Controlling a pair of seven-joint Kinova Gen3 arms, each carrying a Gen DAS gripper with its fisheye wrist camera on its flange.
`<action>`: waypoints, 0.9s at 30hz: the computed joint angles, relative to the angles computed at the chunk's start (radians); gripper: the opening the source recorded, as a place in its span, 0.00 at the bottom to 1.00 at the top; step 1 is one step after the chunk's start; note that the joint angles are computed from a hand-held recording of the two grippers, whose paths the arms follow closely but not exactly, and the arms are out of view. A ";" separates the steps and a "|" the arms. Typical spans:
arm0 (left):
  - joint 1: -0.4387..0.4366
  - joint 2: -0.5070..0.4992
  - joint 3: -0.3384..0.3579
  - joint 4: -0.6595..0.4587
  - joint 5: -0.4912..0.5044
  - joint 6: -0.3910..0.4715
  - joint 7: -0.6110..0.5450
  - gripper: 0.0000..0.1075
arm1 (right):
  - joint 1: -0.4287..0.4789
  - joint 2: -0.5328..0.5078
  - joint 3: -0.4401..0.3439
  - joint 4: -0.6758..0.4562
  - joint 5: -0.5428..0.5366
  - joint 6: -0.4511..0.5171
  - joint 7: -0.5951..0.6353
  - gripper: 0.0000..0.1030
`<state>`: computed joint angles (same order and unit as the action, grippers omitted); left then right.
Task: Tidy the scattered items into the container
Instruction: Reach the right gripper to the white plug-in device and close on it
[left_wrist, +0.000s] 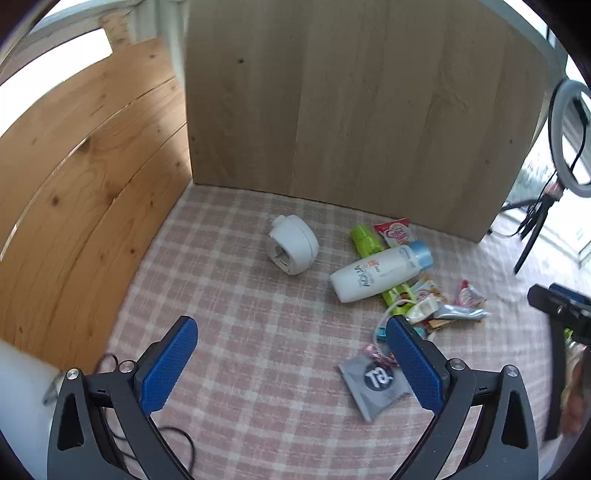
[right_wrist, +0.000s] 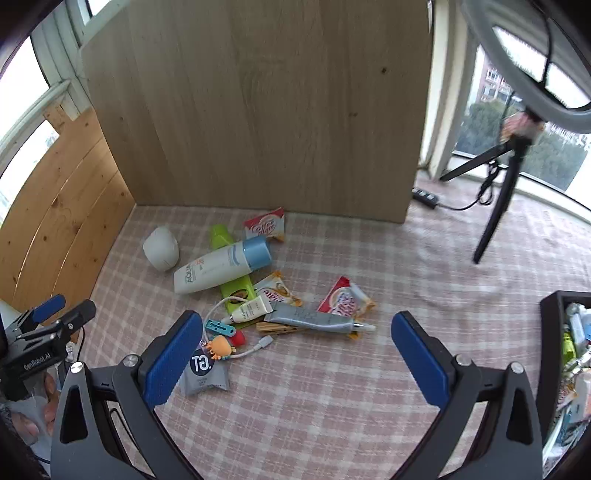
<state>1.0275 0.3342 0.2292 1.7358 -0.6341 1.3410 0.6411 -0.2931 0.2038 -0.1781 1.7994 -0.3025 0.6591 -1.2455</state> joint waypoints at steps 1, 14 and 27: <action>-0.005 -0.002 -0.005 0.005 -0.002 0.005 0.000 0.95 | 0.003 0.017 0.000 -0.016 -0.008 0.015 -0.001 1.00; -0.110 -0.063 -0.030 0.279 -0.102 -0.314 0.243 0.87 | -0.110 0.256 -0.052 -0.350 -0.019 0.145 -0.006 0.99; -0.136 -0.022 -0.070 0.374 -0.278 -0.463 0.426 0.78 | -0.322 0.573 -0.050 -0.743 0.096 0.378 -0.082 0.93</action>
<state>0.8915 0.3119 0.1594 2.1100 -0.9116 0.8777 1.0671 -0.6146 0.7766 -0.2286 1.0564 -0.2064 1.0370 -1.3280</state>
